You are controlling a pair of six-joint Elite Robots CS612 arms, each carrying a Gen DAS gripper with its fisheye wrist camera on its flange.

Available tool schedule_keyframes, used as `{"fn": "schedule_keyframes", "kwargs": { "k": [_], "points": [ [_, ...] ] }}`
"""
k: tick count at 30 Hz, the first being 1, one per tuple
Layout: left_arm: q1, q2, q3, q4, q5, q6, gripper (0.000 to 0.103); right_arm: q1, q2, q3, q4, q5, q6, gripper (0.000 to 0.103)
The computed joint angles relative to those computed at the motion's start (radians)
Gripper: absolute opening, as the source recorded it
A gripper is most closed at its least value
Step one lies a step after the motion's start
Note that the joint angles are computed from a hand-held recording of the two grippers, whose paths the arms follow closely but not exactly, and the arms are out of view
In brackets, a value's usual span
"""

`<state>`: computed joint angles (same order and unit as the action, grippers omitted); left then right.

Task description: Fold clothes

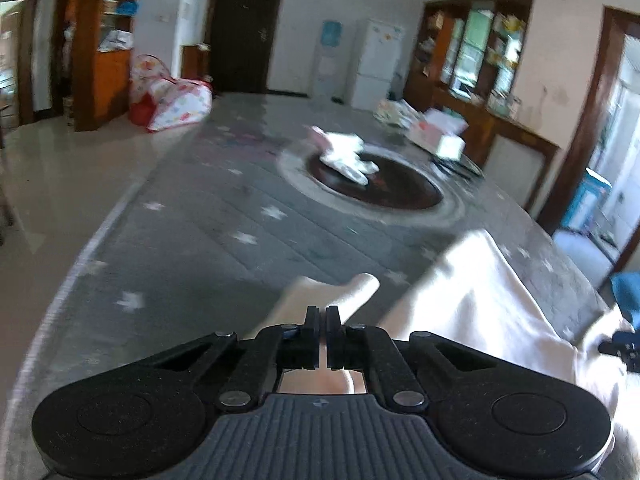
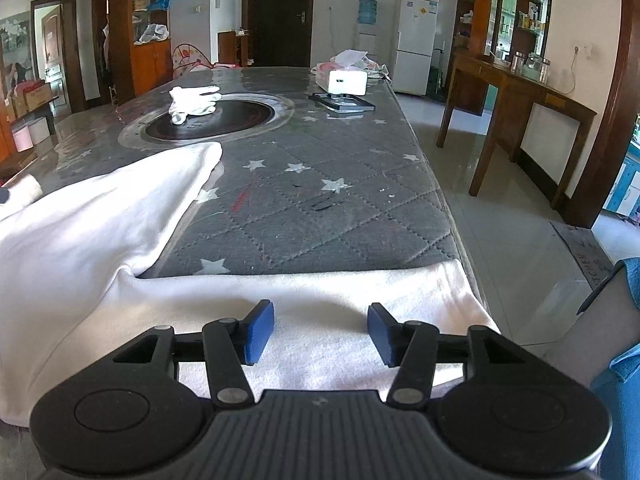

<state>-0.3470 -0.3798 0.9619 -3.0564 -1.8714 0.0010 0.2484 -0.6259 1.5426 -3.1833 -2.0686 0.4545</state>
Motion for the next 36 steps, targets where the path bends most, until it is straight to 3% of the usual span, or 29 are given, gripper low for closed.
{"fn": "schedule_keyframes", "kwargs": {
  "k": [6, 11, 17, 25, 28, 31, 36],
  "points": [
    [0.032, -0.031, 0.060, -0.133, 0.084, -0.136, 0.003, -0.001, -0.001, 0.001, 0.003, -0.003, 0.000, 0.055],
    [0.055, -0.053, 0.119, -0.208, 0.198, -0.232, 0.003, 0.000, 0.000, -0.001, 0.007, -0.008, -0.002, 0.057],
    [0.072, -0.074, 0.184, -0.187, 0.316, -0.287, 0.003, 0.001, -0.002, -0.003, 0.020, -0.012, -0.008, 0.059],
    [0.090, -0.104, 0.248, -0.088, 0.386, -0.359, 0.004, 0.002, -0.005, -0.006, 0.041, -0.017, -0.019, 0.061],
    [0.094, -0.113, 0.248, -0.082, 0.366, -0.362, 0.006, 0.002, -0.008, -0.010, 0.057, -0.017, -0.028, 0.061],
    [0.085, -0.118, 0.241, -0.107, 0.306, -0.293, 0.013, 0.001, -0.009, -0.017, 0.069, -0.013, -0.041, 0.061],
    [0.065, -0.093, 0.173, -0.071, 0.131, -0.199, 0.027, 0.001, -0.007, -0.035, 0.067, 0.007, -0.070, 0.061]
  ]
}}
